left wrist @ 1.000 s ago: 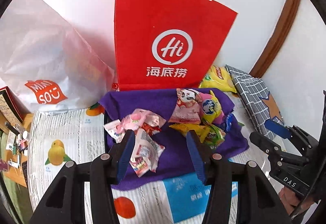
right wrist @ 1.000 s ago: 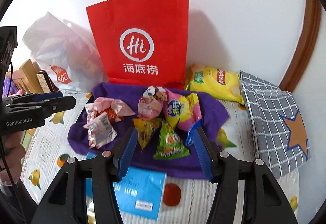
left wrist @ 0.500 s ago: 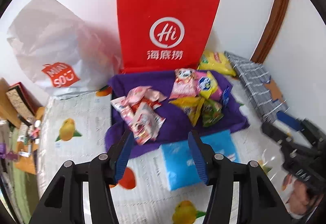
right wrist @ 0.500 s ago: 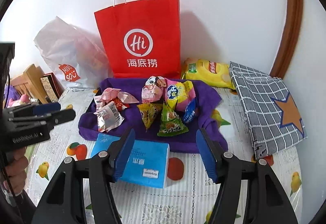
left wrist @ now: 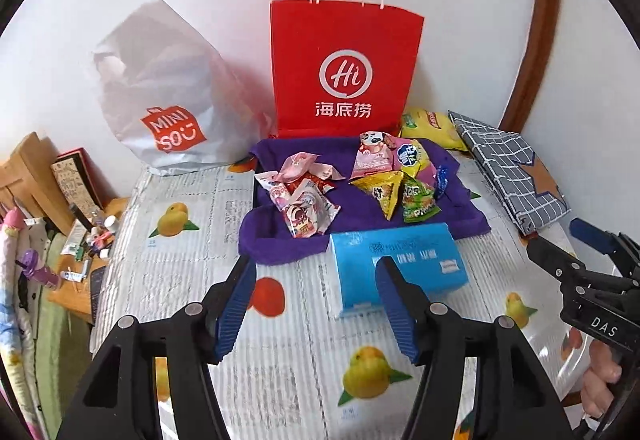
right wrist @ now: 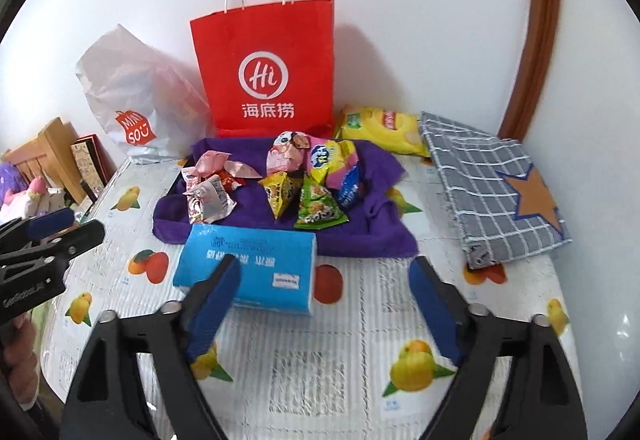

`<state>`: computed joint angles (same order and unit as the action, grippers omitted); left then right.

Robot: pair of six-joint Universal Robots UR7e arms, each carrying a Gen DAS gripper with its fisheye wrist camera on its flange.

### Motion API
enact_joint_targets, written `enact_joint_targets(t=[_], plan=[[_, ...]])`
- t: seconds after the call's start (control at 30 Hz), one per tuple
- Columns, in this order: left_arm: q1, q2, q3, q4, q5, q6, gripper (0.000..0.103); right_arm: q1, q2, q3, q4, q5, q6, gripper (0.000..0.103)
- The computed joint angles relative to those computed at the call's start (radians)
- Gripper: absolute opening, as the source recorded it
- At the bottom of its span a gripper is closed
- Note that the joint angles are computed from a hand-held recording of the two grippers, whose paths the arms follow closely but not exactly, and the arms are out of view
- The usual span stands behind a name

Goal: Organize snacks

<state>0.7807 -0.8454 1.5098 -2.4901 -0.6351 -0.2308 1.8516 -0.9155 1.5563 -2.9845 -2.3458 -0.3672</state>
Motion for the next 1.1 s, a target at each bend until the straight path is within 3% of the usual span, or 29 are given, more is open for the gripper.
enact_joint_targets(t=[0.1,0.27,0.37,0.53,0.77,1.1], plan=[[-0.029,-0.028,0.051,-0.005,0.014,-0.021,0.062,0.009,-0.035,0.054,-0.047,0.003,-0.01,0.09],[-0.075,-0.072,0.13,-0.021,0.029,-0.091,0.078,0.034,-0.112,0.157,-0.121,0.022,-0.021,0.097],[-0.102,-0.099,0.175,-0.037,0.022,-0.107,0.081,0.052,-0.152,0.211,-0.177,0.013,-0.019,0.1],[-0.152,-0.125,0.229,-0.069,0.053,-0.112,0.082,0.085,-0.195,0.274,-0.263,-0.021,-0.063,0.102],[-0.201,-0.137,0.263,-0.086,0.099,-0.116,0.088,0.099,-0.252,0.336,-0.275,-0.019,-0.049,0.102],[-0.221,-0.162,0.29,-0.089,0.087,-0.139,0.088,0.119,-0.267,0.363,-0.297,-0.032,-0.056,0.102]])
